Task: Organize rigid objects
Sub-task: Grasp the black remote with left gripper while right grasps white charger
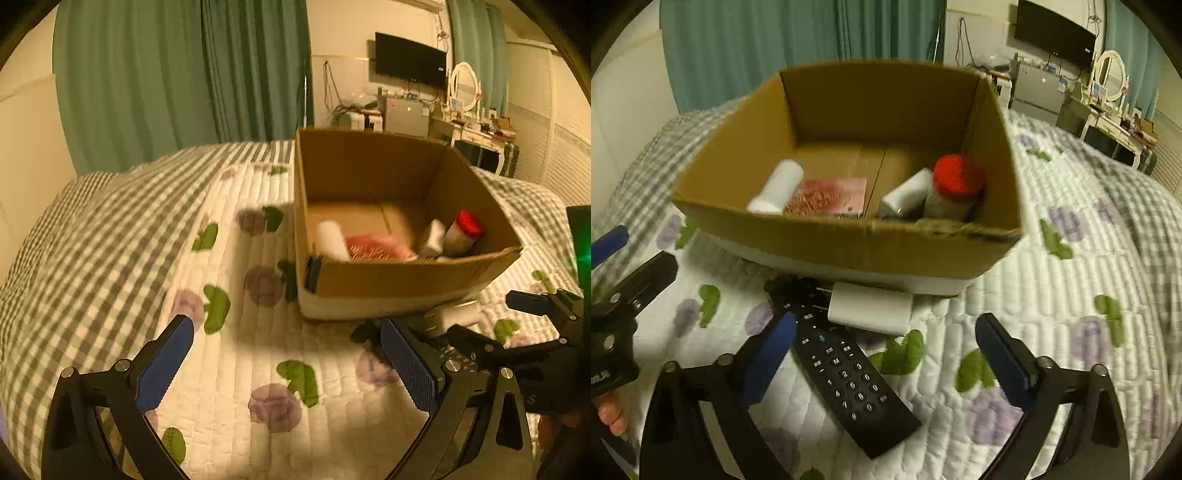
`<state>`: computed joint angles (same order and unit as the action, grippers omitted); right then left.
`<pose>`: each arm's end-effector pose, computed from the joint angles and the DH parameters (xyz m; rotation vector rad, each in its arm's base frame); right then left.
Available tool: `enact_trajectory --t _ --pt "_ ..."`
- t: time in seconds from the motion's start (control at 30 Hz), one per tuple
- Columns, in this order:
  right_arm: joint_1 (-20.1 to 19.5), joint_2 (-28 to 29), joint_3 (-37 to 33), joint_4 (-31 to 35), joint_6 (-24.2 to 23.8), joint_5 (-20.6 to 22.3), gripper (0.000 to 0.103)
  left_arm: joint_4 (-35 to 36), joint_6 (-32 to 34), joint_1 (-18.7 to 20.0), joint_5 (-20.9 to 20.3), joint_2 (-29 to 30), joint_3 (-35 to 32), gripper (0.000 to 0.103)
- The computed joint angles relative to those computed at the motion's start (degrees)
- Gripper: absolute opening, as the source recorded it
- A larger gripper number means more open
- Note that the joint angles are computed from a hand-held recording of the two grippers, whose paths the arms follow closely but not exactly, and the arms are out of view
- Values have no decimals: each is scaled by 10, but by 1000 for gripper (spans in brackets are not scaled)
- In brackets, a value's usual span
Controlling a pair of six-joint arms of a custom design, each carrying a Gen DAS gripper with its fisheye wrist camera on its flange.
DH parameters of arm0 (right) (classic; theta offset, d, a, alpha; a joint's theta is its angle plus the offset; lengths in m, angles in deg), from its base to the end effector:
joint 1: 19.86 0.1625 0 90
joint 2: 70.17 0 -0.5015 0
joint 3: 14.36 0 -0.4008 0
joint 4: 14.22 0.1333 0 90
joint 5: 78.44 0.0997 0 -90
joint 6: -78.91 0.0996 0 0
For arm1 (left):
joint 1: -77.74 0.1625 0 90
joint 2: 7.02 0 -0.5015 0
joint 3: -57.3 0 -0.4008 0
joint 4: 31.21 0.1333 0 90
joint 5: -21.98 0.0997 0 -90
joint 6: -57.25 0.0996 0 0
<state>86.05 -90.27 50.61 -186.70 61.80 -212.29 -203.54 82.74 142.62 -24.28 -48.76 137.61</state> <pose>0.3025 -0.8266 0.0560 0.3464 -2.2623 0.7625 -0.1605 -0.8186 0.2635 0.6294 2.1737 -0.8943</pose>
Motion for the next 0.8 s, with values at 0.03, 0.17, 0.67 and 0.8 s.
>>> enact_trajectory --t 0.03,0.17,0.67,0.8 --pt "-2 4 -6 9 3 0 85 9 -6 2 1 0 -1 103" --pt "-11 8 -18 56 16 13 57 54 -31 8 -5 -1 -7 103" --pt "-2 -74 122 -102 -65 -24 51 98 -117 -35 -2 3 35 101" --pt "-9 -102 156 -139 -39 -17 51 133 -169 -42 -8 23 32 93"
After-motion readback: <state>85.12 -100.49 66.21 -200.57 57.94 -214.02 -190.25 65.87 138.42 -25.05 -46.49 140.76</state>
